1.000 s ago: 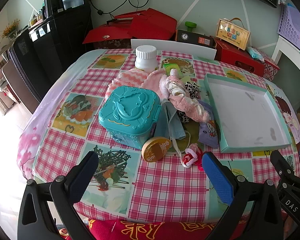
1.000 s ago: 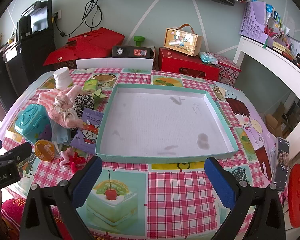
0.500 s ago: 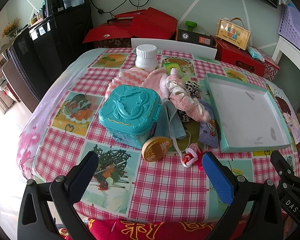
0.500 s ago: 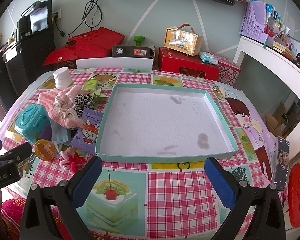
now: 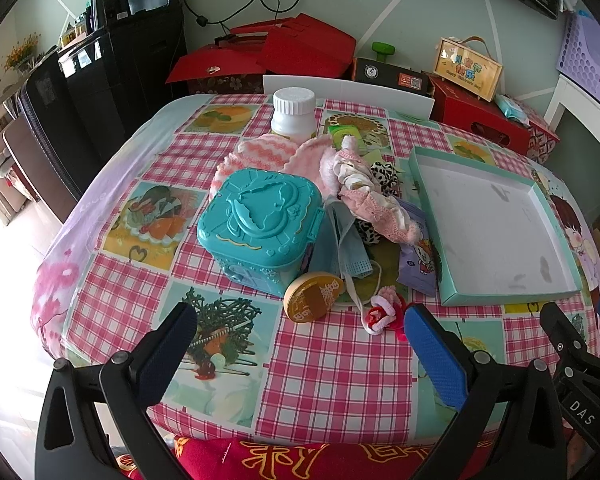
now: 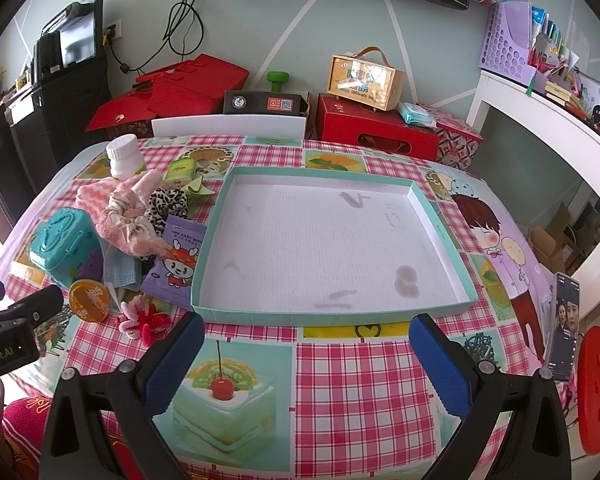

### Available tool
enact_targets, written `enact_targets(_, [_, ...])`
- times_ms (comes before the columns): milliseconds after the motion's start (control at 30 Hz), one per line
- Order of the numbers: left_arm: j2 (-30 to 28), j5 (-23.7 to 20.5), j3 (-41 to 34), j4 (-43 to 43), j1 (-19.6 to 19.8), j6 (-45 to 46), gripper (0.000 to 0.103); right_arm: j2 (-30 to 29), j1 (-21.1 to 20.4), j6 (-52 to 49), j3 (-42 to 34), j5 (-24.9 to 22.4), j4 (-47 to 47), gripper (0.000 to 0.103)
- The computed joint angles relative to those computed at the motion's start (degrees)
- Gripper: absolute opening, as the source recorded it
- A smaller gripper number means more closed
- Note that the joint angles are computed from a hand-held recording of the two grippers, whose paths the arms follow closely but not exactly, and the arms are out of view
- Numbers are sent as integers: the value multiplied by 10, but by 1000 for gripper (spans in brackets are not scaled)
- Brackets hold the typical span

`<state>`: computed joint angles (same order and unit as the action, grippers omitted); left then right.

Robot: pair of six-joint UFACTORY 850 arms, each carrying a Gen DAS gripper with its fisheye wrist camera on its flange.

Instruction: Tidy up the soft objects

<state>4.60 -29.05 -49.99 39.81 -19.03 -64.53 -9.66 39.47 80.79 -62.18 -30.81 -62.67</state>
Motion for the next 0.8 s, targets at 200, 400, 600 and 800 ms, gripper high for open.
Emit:
enact_targets(200, [14,13,4,-6,4,3,103,2,-1,7,3,5,-5,103])
enact_targets(400, [25,47,-22,-102,33,128,103,8,-17,-9,1,54,21,103])
enact_targets(600, [-3,43,-78,-233,83,257,103,-6,-30,-85,-37,103,83,103])
enact_targets(800, [-30,51,-112,-310,127,310,103,-45,-34,-245,-101,137,220,103])
